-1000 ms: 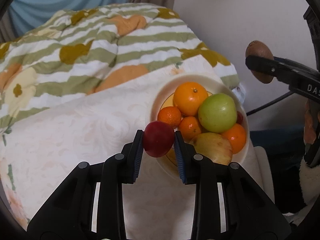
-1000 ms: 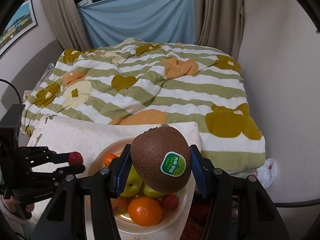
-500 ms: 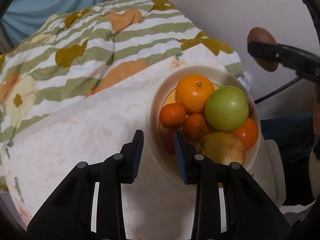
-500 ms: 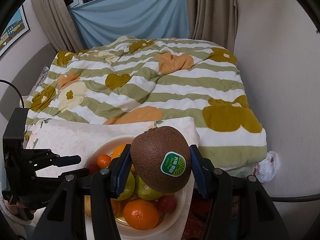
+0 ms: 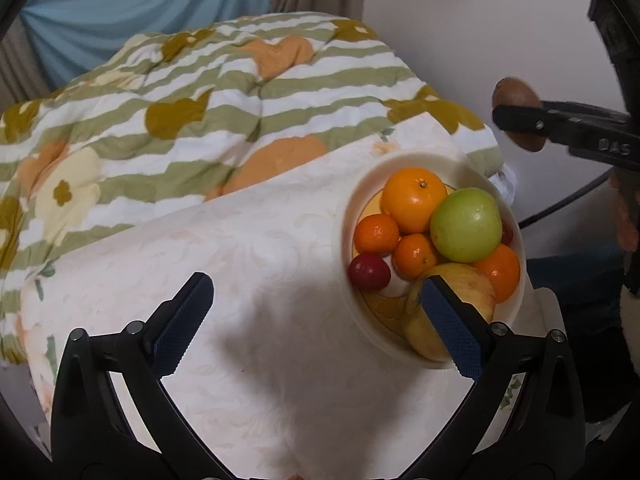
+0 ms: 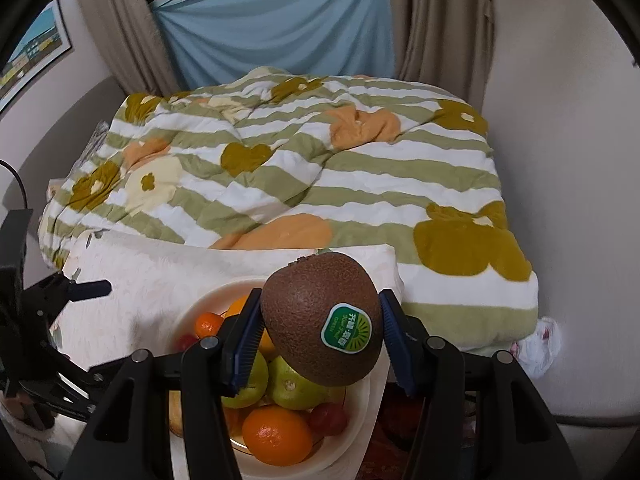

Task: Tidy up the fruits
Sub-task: 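Release the tomato onto the plate with the left gripper while the right gripper sets the kiwi on top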

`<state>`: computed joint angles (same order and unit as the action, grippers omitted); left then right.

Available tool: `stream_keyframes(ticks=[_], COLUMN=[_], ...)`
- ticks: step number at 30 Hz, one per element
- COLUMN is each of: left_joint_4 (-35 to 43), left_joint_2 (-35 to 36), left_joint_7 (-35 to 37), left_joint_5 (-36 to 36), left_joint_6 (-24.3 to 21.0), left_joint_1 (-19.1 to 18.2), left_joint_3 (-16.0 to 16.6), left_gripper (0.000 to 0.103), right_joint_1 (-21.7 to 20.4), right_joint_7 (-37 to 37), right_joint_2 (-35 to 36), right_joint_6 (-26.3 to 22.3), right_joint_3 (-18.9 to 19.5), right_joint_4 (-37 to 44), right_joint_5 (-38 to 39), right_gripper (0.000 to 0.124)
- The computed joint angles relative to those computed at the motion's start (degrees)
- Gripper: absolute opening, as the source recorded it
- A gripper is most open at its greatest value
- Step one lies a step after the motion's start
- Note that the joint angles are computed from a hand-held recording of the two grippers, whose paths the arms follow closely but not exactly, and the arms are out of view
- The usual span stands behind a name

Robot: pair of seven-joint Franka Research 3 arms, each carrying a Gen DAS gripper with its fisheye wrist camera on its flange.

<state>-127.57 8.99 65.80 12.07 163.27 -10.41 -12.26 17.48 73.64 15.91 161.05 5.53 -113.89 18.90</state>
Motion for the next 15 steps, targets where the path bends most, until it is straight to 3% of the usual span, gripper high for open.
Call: stream_keyframes(ticks=[2,5,9,15], left_joint_4=[-1.2,-2.8,-5.0,-7.2], left_joint_2=[-1.5,-3.5,-6.7,-8.0], left_joint_7=[-4.0,-15.1,-28.1,-32.4], left_joint_5=[3.1,14.2,26.9,28.1], left_joint_6=[0.3,0.6,-1.7,-5.0], left_joint_1=[-0.8,-2.4,-2.0,-0.3], left_joint_3=[1.4,4.0,4.2,2.2], left_gripper=[0.103,0.103,0.103,0.103], right_joint_1=[-1.0,-2.6,-5.0,-6.1], right_joint_7=[-2.5,-6.3,-12.9,-19.3], right_joint_2=[1.5,3.7,6.3,8.7], right_joint_6=[-1.6,-3.1,-3.6,-2.0], right_joint_3=[0.9,2.5,5.4,7.4], right_joint_4=[1.7,3.7,5.5,5.9], right_joint_5=[1.2,4.8,12.6,19.6], right_gripper=[0.052,0.052,0.052,0.052])
